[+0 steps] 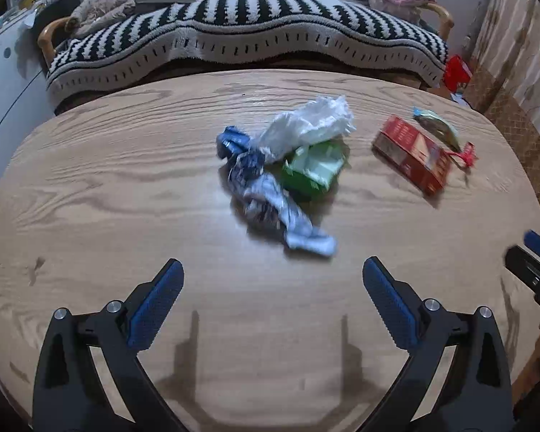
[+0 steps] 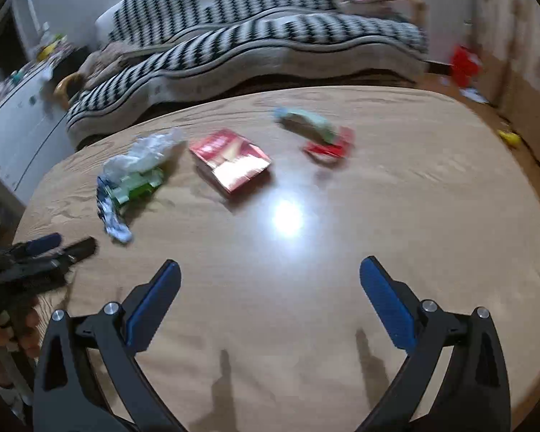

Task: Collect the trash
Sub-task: 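Grasp the blue-silver foil wrapper with the left gripper while the right grasps the red cigarette box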

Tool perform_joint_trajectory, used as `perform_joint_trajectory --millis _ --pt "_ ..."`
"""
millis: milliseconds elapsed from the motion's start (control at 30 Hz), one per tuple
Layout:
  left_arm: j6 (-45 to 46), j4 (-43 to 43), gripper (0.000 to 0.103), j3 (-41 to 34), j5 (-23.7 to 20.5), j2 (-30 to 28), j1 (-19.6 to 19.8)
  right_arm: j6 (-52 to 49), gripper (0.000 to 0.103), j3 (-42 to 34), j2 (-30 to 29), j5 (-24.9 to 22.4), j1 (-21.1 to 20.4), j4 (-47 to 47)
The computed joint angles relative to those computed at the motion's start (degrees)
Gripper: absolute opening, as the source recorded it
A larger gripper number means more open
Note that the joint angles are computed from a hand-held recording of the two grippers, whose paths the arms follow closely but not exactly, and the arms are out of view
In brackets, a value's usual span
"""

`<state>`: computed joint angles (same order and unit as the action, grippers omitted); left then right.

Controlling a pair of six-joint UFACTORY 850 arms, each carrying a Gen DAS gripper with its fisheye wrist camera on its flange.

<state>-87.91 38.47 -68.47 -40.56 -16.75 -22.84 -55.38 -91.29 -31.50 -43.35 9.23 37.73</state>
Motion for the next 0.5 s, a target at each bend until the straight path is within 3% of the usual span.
perform_joint_trajectory --millis 233,267,333,400,500 --pt "1.8 -1.83 0.097 -1.6 4.45 -4.01 4.4 7.12 0.096 -20.03 -15.31 -5.23 6.13 -5.67" --pt "-0.01 0.67 0.097 -1.75 3.26 -4.4 4.32 8.64 0.096 -22.49 -17.23 -5.84 6.93 -7.36" --pt "-0.66 3.49 0.097 -2.43 0.6 -5.55 4.12 5.99 0.097 -22.57 -17.96 -2.59 8.18 -7.96" --pt "-2.75 7.58 0.097 -0.97 1.79 -4.87 3.95 0.51 0.098 -18.9 -16.54 3.68 9.25 -8.35" --pt "-3.97 10.49 0.097 0.48 3.05 -4.01 4.2 -4.83 0.098 -17.36 -16.12 4.57 9.04 -3.97"
